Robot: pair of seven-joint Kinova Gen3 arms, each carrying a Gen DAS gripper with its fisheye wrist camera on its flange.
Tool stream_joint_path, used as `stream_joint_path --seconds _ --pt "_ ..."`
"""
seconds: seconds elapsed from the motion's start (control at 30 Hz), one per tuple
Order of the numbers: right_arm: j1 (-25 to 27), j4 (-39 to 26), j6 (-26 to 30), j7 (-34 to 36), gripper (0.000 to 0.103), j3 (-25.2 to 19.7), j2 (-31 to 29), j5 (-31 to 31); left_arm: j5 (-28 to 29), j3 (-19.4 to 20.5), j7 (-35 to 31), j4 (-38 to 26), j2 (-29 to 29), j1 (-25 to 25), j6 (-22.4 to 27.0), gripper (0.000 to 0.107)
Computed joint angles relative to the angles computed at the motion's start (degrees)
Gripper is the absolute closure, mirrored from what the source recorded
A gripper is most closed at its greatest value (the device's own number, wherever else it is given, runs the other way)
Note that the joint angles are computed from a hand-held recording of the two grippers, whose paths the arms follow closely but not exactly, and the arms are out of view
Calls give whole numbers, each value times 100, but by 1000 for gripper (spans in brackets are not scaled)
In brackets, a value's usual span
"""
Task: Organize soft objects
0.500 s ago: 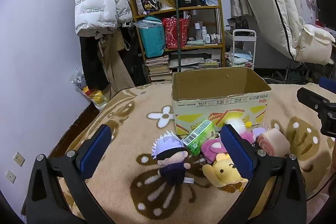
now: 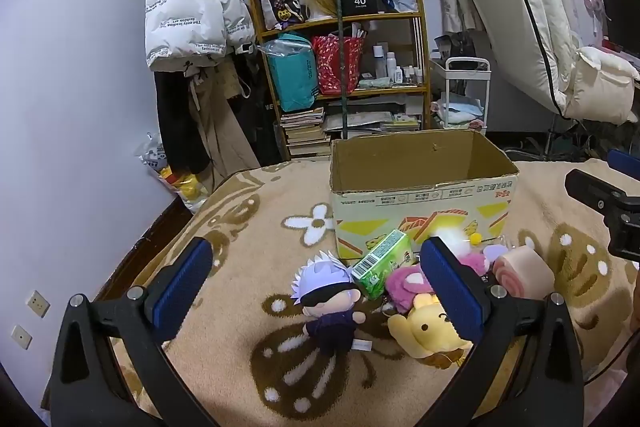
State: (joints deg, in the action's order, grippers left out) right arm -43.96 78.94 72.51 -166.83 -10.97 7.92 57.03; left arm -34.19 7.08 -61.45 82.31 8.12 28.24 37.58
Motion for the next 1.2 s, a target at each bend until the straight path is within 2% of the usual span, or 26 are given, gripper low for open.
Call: stream_joint_path --seconds 0.37,0.47,0.73,0.83,1.2 --pt "40 55 -109 25 0 46 24 -35 -137 -17 162 126 -50 19 -84 5" --pt "-2 -123 22 78 0 35 91 -86 -75 -10 150 125 -60 -48 -131 5" --pt "27 88 -115 33 0 70 32 -30 -278 13 281 124 -73 31 -71 5" --pt "-74 -145 67 80 0 30 118 -17 -299 23 325 132 -76 35 -62 5" --pt "-110 -162 66 104 0 80 121 -30 -288 56 378 200 -128 -60 -101 5"
